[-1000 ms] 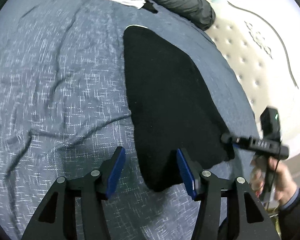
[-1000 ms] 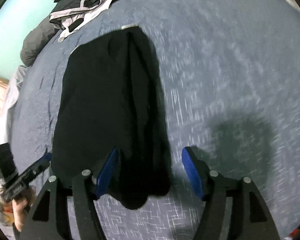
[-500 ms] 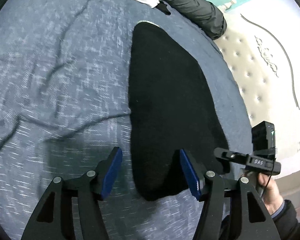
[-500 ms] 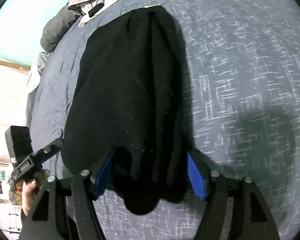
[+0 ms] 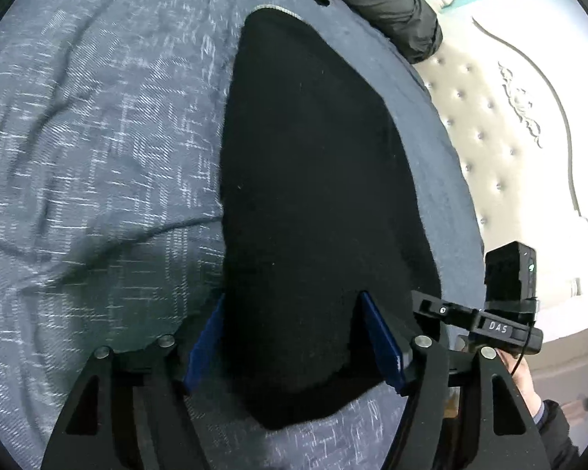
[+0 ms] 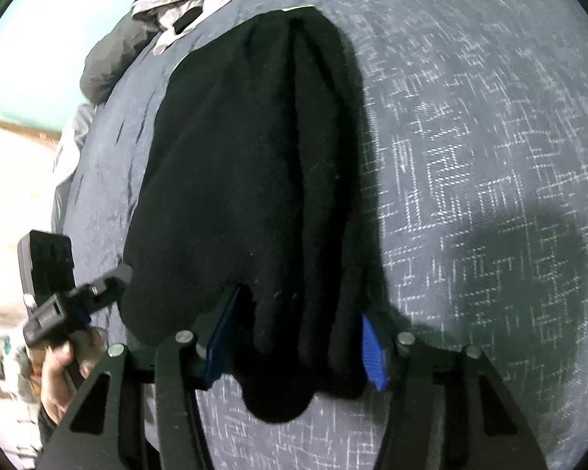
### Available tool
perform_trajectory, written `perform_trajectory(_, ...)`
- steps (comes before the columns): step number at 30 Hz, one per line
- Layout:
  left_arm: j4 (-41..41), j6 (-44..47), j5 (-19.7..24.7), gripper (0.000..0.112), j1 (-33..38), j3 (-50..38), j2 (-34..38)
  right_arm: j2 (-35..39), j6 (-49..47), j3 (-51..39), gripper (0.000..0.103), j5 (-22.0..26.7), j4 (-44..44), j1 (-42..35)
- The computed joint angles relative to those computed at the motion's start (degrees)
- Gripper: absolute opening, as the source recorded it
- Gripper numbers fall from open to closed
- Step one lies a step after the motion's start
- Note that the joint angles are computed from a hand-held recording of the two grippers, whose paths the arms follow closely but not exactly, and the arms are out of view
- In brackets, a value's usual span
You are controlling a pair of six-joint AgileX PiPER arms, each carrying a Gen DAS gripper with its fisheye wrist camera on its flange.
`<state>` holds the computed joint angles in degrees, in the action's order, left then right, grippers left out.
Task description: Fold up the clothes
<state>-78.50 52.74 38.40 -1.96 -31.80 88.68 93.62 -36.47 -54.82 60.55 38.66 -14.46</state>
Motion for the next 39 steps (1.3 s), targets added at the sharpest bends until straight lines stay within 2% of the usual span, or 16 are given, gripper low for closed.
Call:
perform_trajectory(4,-2.2,2.4,0.1,0.073,0.1,0.7,0.4,-0.1,0.9,-0.4,0.058,-1.3,-1.0,1.5)
perform_trajectory(5,-1.7,2.0,-0.5,0.071,-0.5,0.8,-0.4,-0.2,0.8,-0.5,0.054,-1.3,-1.2,1.6)
perform_trajectory(6,-1.1,1.5,-1.1,0.07,-1.0,0.9,-1.2,-0.2,0.4,-0.7,0.048,-1.1,-1.0,1.5)
perform_trajectory(7,-0.4,1.0,-2.0,0.067,-1.8,1.1,-2.2,-0.5,0.0,-0.7,0.032,-0.9,-0.8,1.3)
perform_trajectory(8,0.2,0.5,-3.3,0.067,-2.7,1.3,-3.4,-1.0,-0.3,-0.6,0.027,-1.0,-1.1,1.4)
perform_trajectory(12,-1.0,2.9,-2.2,0.067,-1.2,1.6,-2.2,-1.7,-1.0,-0.3,0.027,-1.8,-1.6,2.2)
perform_trajectory(14,-0.9,3.3,-1.7,0.068,-0.6,1.5,-1.6,-0.2,-1.7,-0.1,0.038,-1.9,-0.1,1.8)
perform_trajectory(16,-0.4,3.2,-2.4,0.069,-1.1,1.3,-1.7,1.3,-2.2,0.6,0.042,-1.3,2.4,0.6)
perform_trajectory(19,-1.1,4.2,-2.5,0.07,-1.2,1.4,-1.4,1.4,-3.2,0.6,0.042,-1.0,3.3,0.2)
perform_trajectory(21,-1.9,4.8,-3.2,0.069,-1.4,1.8,-1.9,0.8,-3.5,0.7,0.038,-1.6,2.9,0.8)
perform_trajectory(23,-1.1,4.0,-4.6,0.066,-2.4,2.1,-3.2,-0.3,-4.2,0.9,0.028,-1.9,2.6,1.4)
perform_trajectory(26,0.9,2.1,-6.2,0.058,-3.6,2.3,-6.7,-2.5,-4.8,1.1,0.023,-3.1,1.5,3.0)
perform_trajectory(29,4.3,-2.1,-7.9,0.056,-5.5,2.1,-10.6,-4.8,-6.8,1.5,0.022,-2.6,3.0,2.4)
perform_trajectory(32,10.5,-10.4,-10.7,0.053,-9.5,0.2,-13.5,-7.2,-8.2,0.5,0.021,-1.0,3.0,1.3)
perform_trajectory(39,26.3,-31.1,-14.2,0.053,-18.1,-10.7,-12.8,-8.5,-10.0,-7.8,0.02,5.8,3.1,-3.7)
